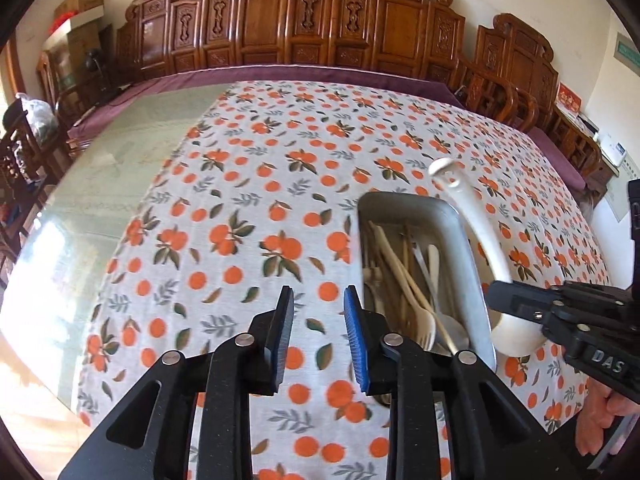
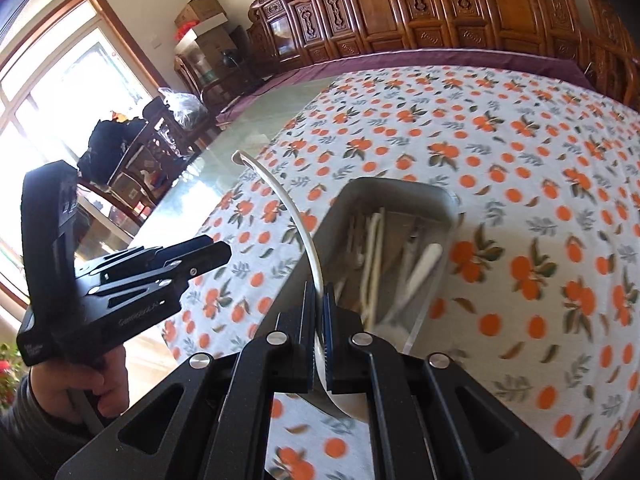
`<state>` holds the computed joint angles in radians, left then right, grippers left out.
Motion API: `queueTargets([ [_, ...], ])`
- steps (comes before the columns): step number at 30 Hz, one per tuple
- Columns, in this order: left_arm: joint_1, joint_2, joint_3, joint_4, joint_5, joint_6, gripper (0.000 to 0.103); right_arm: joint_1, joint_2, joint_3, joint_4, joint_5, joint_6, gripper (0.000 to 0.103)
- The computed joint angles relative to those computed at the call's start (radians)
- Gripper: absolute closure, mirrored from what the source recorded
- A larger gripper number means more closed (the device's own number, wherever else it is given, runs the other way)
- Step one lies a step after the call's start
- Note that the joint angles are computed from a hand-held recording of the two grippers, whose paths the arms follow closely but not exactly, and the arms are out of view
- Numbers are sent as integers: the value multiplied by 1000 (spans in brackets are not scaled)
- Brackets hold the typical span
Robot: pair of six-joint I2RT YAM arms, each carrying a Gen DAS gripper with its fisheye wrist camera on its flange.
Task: Organize utensils
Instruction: 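Lower the white plastic spoon into the metal tray and open the right tool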
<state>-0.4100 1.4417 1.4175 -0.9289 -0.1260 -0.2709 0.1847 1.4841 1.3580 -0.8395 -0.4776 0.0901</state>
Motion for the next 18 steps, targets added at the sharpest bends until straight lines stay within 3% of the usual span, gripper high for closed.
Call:
queueTargets([
  [12,37,-33,-23,3,15,29,79,-7,82,-48,108,-43,130,97],
  [18,36,-35,-19,-1,22,29,78,-23,115,-41,126,-22,137,95],
])
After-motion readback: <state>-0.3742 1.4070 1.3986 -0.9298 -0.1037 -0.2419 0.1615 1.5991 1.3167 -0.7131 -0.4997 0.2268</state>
